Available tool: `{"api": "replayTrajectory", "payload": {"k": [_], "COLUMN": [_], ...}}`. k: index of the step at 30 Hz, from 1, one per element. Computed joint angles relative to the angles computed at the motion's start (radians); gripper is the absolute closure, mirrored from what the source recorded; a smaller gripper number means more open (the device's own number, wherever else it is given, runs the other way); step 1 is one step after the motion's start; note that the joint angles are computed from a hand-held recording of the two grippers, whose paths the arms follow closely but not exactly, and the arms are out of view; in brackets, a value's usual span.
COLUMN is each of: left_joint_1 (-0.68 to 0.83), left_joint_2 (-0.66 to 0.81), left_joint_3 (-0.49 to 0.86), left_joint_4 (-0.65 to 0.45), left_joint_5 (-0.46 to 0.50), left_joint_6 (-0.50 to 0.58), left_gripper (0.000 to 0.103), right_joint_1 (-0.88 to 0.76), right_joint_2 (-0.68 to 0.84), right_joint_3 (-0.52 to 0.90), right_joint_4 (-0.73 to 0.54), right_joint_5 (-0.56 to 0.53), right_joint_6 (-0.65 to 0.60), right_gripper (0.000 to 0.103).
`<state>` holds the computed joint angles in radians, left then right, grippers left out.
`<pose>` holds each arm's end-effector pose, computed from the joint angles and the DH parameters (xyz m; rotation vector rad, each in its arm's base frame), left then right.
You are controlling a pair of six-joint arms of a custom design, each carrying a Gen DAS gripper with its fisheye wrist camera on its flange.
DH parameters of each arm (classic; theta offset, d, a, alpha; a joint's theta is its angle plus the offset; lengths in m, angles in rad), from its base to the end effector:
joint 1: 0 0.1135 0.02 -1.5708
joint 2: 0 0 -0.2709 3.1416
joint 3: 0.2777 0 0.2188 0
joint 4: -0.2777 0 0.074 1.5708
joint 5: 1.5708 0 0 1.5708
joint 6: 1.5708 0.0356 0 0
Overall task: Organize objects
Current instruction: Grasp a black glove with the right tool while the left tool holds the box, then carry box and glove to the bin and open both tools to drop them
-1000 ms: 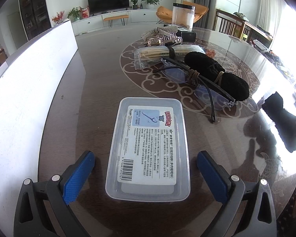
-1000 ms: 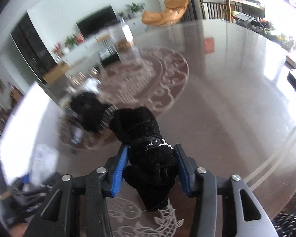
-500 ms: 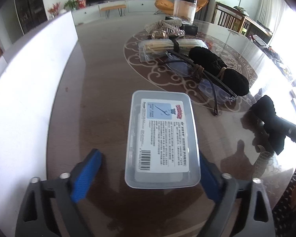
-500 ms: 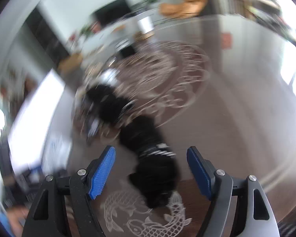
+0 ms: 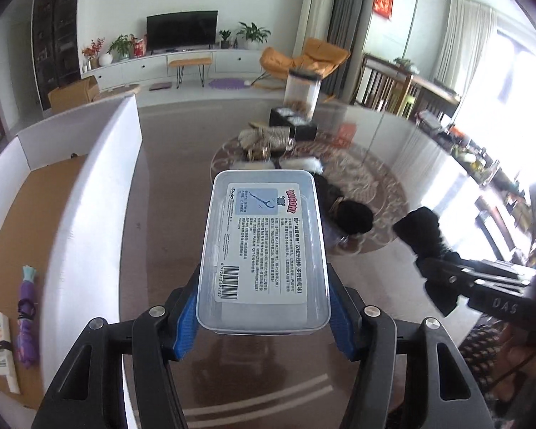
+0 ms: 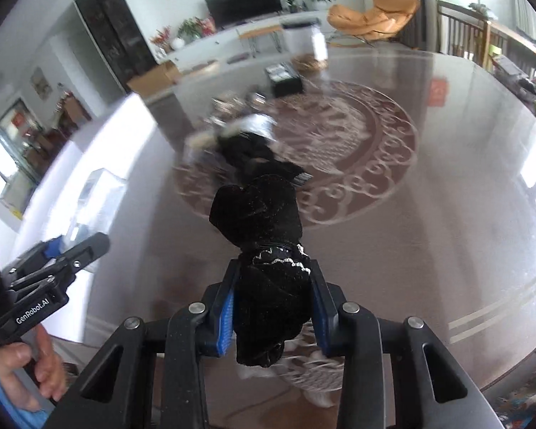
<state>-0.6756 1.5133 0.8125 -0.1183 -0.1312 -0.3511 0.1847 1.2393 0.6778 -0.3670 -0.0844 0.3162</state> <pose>0.2203 -0.1706 0.2143 0.3271 2.3839 -0.3285 0.2034 0.0410 0.2207 0.1304 2.5189 0.3111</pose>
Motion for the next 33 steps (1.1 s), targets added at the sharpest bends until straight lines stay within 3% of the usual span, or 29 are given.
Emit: {"api": "replayTrajectory", "payload": {"k": [6,16,20,28,31,32,33], "left_joint_1": [0.119,0.514,0.712,1.011,1.055,1.051,1.047], "left_joint_2": [-0.207,-0.382,-0.366,-0.169,-0.08,-0.044,-0.008], "left_joint_3": [-0.028,-0.021,-0.011,0.029,0.048,0.06,0.075], "left_joint_4": [-0.117,-0.282,-0.304,-0.288,-0.26,-0.263,-0.267], "left_joint_5": [0.047,0.168,0.222,0.284,0.236,0.191,0.152], "left_joint_6": [0.033,0.2,0.295,0.424,0.426,0.418,0.408], "left_gripper": [0.043,0.043,0.043,0.043,0.042,0.039,0.029], "right_joint_1": [0.191,0.465,0.552,0.676,0.692,0.702,0.713], "right_joint_2": [0.0,0.174,0.315,0.684,0.835,0.886,0.938], "right_joint_3": [0.114,0.367,0.547,1.017,1.183,1.238,1.295], "right_joint_4": [-0.039,-0.047,-0.063,-0.186,-0.234,-0.25,-0.272], "right_joint_5": [0.029,0.061,0.061,0.043,0.024,0.029,0.048], "right_joint_6": [0.094,0.157,0.147,0.08,0.07,0.064,0.052], "right_gripper": [0.067,0.067,0.067,0.067,0.066,0.064,0.057]}}
